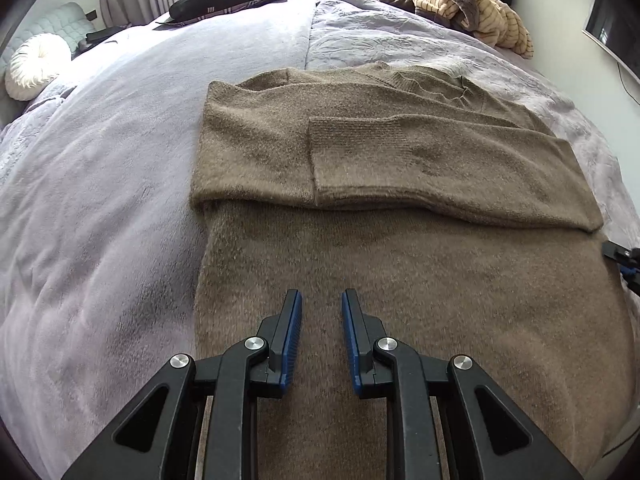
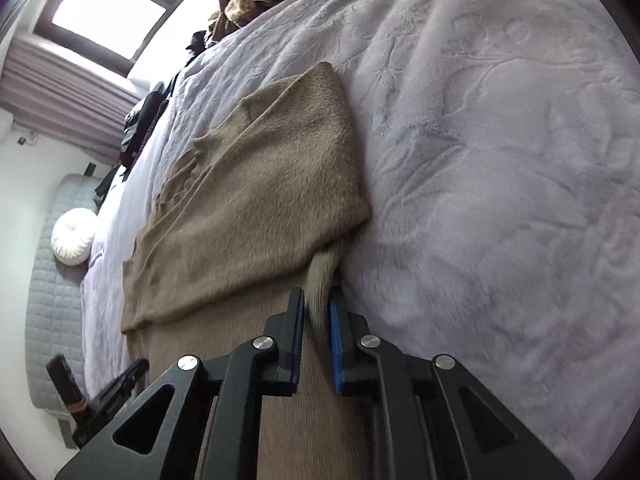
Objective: Fold small clothes
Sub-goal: 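Open both grippers and release the folded sweater layers, then move both open grippers to the sweater hem and grasp it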
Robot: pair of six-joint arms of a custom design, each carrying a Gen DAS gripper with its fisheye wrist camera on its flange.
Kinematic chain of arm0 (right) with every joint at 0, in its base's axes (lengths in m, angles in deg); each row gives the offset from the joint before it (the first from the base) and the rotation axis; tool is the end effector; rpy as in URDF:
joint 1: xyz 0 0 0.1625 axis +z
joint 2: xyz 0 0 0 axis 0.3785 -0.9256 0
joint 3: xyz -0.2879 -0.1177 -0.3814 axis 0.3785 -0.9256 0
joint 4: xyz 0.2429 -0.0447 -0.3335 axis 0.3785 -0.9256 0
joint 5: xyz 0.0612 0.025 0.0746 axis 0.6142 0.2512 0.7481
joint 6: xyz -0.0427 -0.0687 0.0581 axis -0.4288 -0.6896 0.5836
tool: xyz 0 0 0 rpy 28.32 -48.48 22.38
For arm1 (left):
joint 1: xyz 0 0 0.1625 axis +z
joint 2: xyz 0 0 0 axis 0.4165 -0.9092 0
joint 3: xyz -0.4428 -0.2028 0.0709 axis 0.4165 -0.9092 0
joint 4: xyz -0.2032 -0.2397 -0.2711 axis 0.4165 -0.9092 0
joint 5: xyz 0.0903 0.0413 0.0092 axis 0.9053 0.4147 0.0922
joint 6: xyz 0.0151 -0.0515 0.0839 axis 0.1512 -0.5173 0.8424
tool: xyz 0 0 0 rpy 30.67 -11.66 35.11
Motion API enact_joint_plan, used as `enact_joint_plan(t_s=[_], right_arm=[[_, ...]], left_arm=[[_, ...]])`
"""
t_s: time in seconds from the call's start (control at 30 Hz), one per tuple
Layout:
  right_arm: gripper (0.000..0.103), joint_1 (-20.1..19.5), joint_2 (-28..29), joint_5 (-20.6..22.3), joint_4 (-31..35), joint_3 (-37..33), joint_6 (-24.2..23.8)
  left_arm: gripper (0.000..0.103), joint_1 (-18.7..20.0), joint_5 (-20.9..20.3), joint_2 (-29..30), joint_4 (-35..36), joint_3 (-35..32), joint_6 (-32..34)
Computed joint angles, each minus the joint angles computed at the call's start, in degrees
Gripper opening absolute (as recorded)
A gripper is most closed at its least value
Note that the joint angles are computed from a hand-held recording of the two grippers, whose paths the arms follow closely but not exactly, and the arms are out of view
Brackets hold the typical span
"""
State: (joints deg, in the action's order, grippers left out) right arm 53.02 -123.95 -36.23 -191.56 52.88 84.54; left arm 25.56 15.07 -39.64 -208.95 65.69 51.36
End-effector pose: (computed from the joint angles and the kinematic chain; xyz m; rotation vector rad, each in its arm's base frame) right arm -0.0186 -0.5417 0.3030 -0.2870 -2.7800 0.8133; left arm -0.2022 -0.5648 0.0876 0.2981 2.3579 -0.5275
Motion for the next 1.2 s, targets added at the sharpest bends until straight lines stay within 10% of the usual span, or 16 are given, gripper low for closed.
enact_joint_plan(t_s=[0.07, 0.17, 0.23, 0.3, 0.9, 1.2], right_arm=[[0.053, 0.7, -1.4, -1.3, -1.3, 2.0, -1.0], [0.058, 2.5, -2.7, -4.3, -3.3, 4.8, -3.7], [0.06, 3.8, -3.4, -5.7, -4.8, 6.6, -4.9], [0.066, 4.7, -4.0, -6.3, -5.6, 8.0, -5.5], [0.084, 16.5, -1.0, -25.2, -19.3, 17.0, -14.9], [0.084, 17.4, -1.9, -26.0, -21.5, 20.2, -15.0]], left_arm=[[0.022, -0.5, -0.1, -0.5, 0.3, 1.0, -0.8], [0.024, -1.6, -0.2, -1.6, 0.4, 3.0, -1.4], [0.081, -2.5, -0.2, -2.7, -0.2, 4.9, -2.1], [0.096, -4.0, 1.6, -3.4, -2.9, 7.2, -2.9], [0.103, -9.5, 3.0, -11.3, 3.7, 17.6, -16.9], [0.103, -9.4, -3.3, -12.9, -1.0, 22.0, -19.1]])
